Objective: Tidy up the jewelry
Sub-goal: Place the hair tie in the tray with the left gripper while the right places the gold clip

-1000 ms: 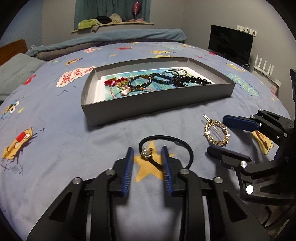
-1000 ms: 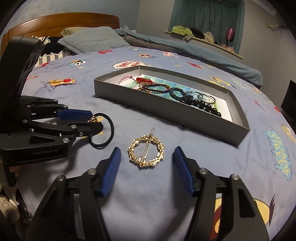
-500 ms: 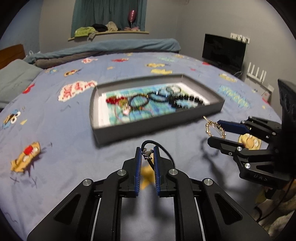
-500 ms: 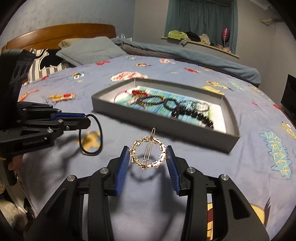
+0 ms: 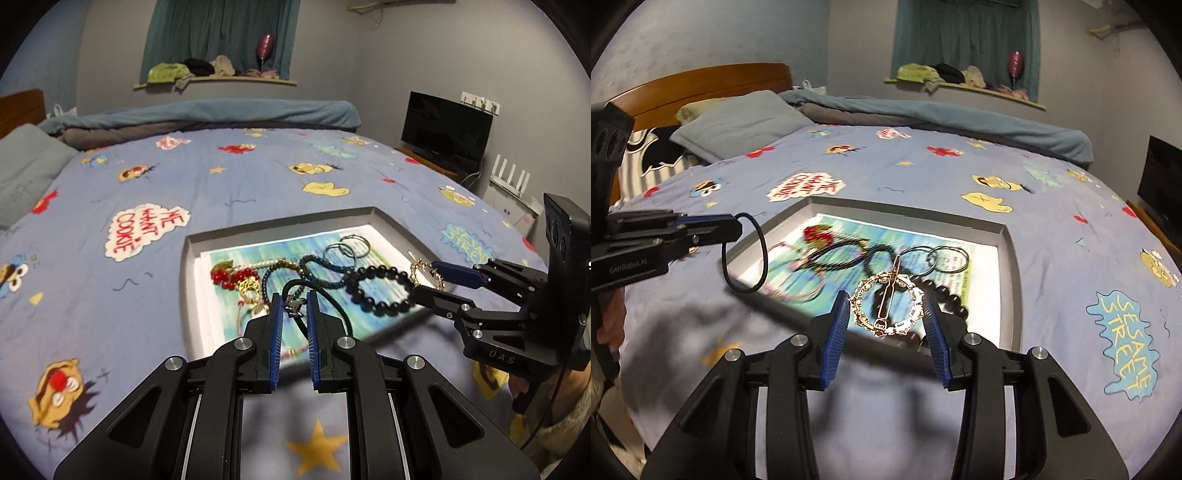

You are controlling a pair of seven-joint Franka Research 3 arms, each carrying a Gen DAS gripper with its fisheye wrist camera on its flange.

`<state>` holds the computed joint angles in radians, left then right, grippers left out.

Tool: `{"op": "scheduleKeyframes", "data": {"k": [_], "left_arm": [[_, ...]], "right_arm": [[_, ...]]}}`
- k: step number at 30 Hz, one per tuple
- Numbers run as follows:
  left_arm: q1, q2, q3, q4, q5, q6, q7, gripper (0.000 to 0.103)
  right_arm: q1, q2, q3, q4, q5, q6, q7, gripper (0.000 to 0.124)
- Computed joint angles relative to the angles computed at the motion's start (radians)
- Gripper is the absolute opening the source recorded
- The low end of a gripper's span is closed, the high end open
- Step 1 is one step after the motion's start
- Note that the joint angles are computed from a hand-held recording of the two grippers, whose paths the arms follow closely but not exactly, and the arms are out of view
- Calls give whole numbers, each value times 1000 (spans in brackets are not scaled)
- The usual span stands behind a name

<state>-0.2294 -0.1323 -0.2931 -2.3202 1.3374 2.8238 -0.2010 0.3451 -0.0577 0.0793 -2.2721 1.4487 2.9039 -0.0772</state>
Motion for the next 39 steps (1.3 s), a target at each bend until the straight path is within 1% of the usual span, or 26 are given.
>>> {"op": "scheduleKeyframes", "data": {"k": [2,6,9,13,15,18,21,24,26,28,30,31,32,33,36,37,39], "left_arm": [[3,44,7,25,-24,-8,20,13],[6,111,39,49,-79,34,47,14],[-1,140,53,55,-137,29,105,14],[-7,160,70,59,-162,38,124,14],[-10,164,75,59,-173,33,137,14],[-12,164,80,53,-194,24,157,14],[-15,156,79,47,-208,-10,161,14],[-9,151,83,37,-223,1,160,14],[-7,145,81,31,-220,-6,152,19],[-6,141,79,30,-218,-4,153,22],[-8,136,74,31,-213,-17,150,28],[-10,131,71,31,-202,-27,144,35],[-12,128,67,31,-197,-37,142,42],[-15,122,63,31,-193,-54,141,44],[-14,108,58,24,-189,-53,133,46],[-14,102,56,20,-189,-54,129,49],[-15,88,50,13,-183,-66,120,54]], "right_arm": [[-1,39,4,31,-49,17,63,40],[-11,98,14,65,-189,23,214,40],[-18,131,23,81,-288,37,308,40],[-35,164,27,96,-423,34,453,40],[-47,174,34,102,-455,27,487,40],[-64,179,44,107,-473,13,506,40],[-74,180,50,109,-483,3,520,40],[-81,178,54,108,-479,-1,523,41],[-82,176,54,106,-478,-1,524,42],[-84,172,55,105,-472,-5,518,44],[-84,168,56,104,-461,-7,505,50],[-82,165,57,101,-457,-2,502,52],[-80,161,58,98,-450,10,496,59],[-81,156,59,96,-431,10,480,62],[-79,142,53,87,-408,3,463,62],[-78,136,51,84,-399,2,458,62],[-76,123,46,76,-377,3,445,68]]}}
